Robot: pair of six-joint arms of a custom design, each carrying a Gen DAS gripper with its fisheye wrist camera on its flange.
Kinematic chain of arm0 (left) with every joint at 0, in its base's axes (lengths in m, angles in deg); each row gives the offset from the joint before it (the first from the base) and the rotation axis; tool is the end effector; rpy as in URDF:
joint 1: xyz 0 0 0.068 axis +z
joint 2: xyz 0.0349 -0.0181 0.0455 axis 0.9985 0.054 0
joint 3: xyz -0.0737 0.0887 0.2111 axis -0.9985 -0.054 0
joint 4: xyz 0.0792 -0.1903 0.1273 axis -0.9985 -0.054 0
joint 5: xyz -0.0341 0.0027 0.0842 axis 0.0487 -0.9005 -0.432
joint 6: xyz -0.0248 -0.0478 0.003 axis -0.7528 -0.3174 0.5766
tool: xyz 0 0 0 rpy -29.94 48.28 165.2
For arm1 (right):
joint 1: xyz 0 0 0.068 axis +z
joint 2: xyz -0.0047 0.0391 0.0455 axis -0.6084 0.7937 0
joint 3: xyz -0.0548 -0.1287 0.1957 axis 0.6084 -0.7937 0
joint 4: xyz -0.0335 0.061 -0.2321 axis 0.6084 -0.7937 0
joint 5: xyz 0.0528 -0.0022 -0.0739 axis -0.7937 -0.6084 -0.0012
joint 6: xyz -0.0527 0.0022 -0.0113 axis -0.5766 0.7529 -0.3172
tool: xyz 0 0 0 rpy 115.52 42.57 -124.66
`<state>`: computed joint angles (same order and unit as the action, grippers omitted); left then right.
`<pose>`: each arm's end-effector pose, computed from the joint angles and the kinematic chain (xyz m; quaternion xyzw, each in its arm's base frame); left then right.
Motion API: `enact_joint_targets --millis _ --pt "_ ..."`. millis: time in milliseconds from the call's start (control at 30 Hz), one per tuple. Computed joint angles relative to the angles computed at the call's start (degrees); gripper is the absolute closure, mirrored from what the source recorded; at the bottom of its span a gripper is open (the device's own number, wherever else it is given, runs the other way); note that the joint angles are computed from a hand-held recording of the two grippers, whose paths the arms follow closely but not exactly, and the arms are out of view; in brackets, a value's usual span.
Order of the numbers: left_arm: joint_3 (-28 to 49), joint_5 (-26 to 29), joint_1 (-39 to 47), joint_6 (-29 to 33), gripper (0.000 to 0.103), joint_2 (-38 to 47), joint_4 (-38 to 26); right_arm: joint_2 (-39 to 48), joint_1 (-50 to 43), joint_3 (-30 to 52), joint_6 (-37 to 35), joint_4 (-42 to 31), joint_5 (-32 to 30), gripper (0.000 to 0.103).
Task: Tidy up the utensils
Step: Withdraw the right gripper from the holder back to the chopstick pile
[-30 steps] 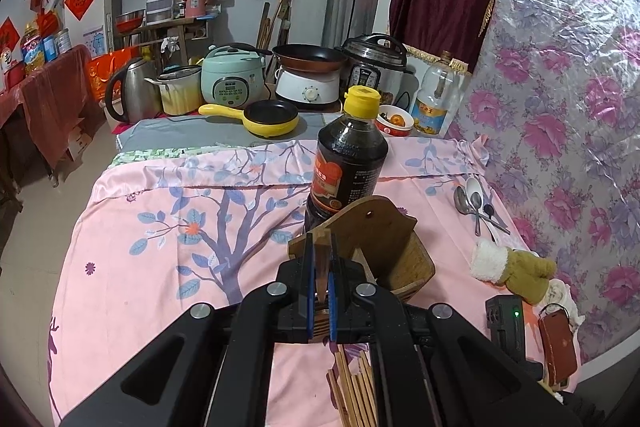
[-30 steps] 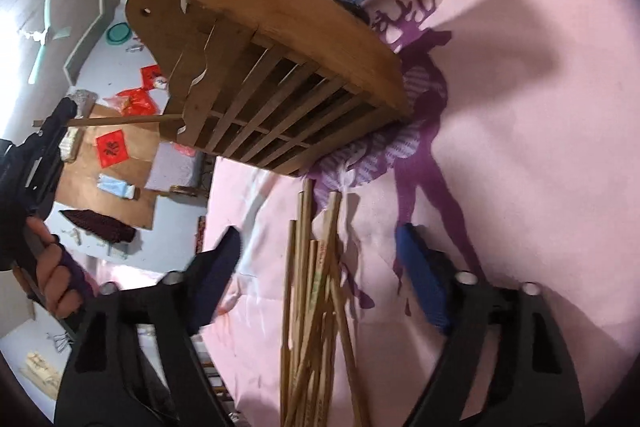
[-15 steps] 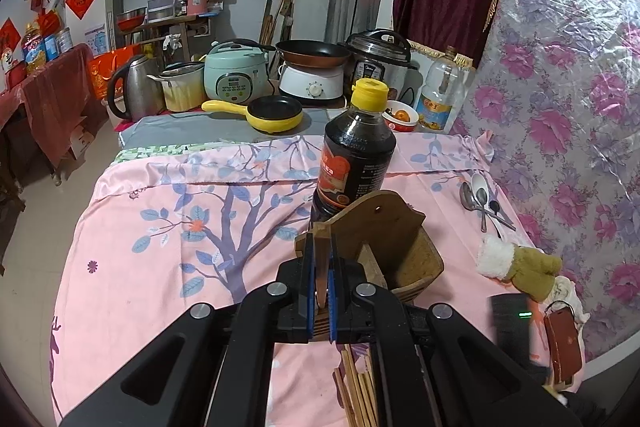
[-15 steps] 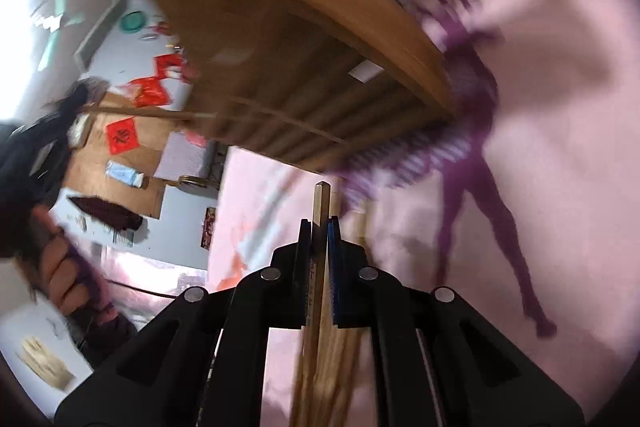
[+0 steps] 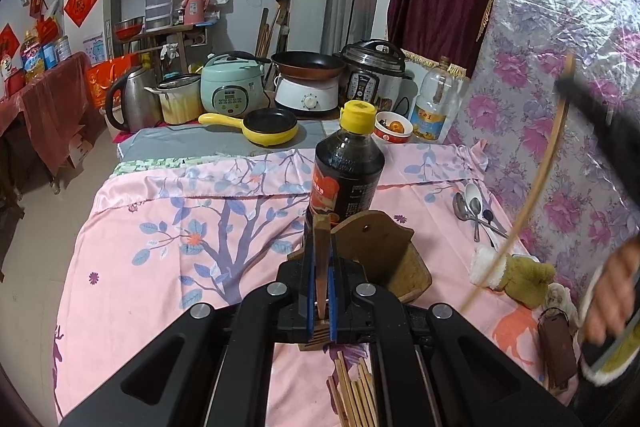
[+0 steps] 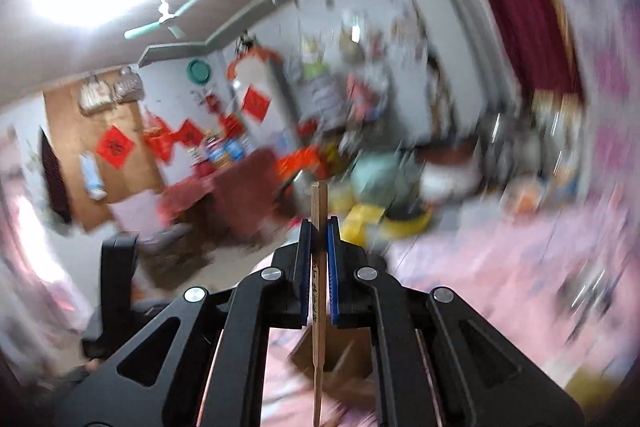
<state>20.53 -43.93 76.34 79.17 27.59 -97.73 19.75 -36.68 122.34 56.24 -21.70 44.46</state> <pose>0.3211 -0.0639 0.3750 0.0837 0.9028 -0.0989 0.4101 0.2999 0.0204 0.3831 -0.0866 0.7500 0.2407 0.6100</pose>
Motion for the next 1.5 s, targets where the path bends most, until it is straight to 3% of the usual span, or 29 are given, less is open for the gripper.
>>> enact_joint_targets --millis 167,333,400,433,467,600,667,700,733,767,800,833,867,1167,1300,1433,1500 --pt "-0.19 0.65 0.41 -0.58 0.097 1.03 0.96 2.33 5.99 -1.26 -3.25 8.28 14.40 0.095" --pt "-2.01 2.29 1.48 -1.27 0.097 2.24 2.52 8.09 5.61 -5.86 0.11 13.80 14.22 0.095" --pt "-2.66 3.07 2.24 -1.99 0.080 2.48 2.78 10.76 4.43 -6.18 0.95 12.98 12.74 0.091" --pt "-3.16 3.11 2.61 -2.47 0.053 2.26 3.25 11.09 3.61 -7.02 1.40 11.91 11.90 0.089" --pt "-4.28 2.75 2.80 -2.96 0.034 1.39 4.19 11.09 2.66 -7.32 1.93 10.88 10.50 0.089" --pt "-6.92 2.45 3.40 -3.34 0.030 -2.72 5.85 6.55 -0.74 -12.73 3.55 10.41 6.53 0.088" --pt "-7.58 1.01 3.12 -3.77 0.019 -4.92 5.89 2.90 -2.28 -15.09 3.61 8.25 4.86 0.085" --pt "-8.72 -0.07 2.91 -4.03 0.018 -6.81 6.33 0.59 -2.96 -16.75 3.61 6.75 4.45 0.075" --pt "-10.12 -1.11 2.72 -4.25 0.016 -8.97 6.68 -2.04 -3.55 -18.86 3.61 5.25 4.48 0.055" --pt "-11.25 -1.86 2.62 -4.46 0.012 -10.68 6.76 -4.66 -3.75 -21.29 4.05 4.67 5.29 0.043" --pt "-13.25 -2.78 2.53 -4.86 0.010 -13.12 7.04 -8.02 -3.99 -24.18 4.75 4.14 6.54 0.020" --pt "-15.98 -3.68 2.40 -5.30 0.007 -16.04 7.58 -13.10 -4.12 -28.94 5.71 3.99 8.83 0.005" --pt "-18.84 -4.48 2.27 -5.47 0.006 -18.87 7.94 -15.78 -4.43 -31.70 5.87 3.73 9.51 0.006" --pt "-53.13 -13.07 -3.39 -7.28 0.005 -44.93 6.53 -40.04 -13.40 -54.92 2.03 -10.86 -3.22 0.006" --pt "-65.46 -10.28 -4.63 -9.46 0.005 -54.77 2.45 -45.92 -18.09 -61.79 -2.16 -17.97 -8.68 0.006" --pt "-72.81 -14.67 -12.79 -13.13 0.005 -65.18 -3.42 -57.90 -15.79 -65.72 -6.43 -28.35 -6.45 0.006" --pt "-74.72 -17.39 -19.16 -16.97 0.005 -69.47 -6.50 -68.36 -8.20 -66.61 -6.22 -36.19 -0.51 0.006"
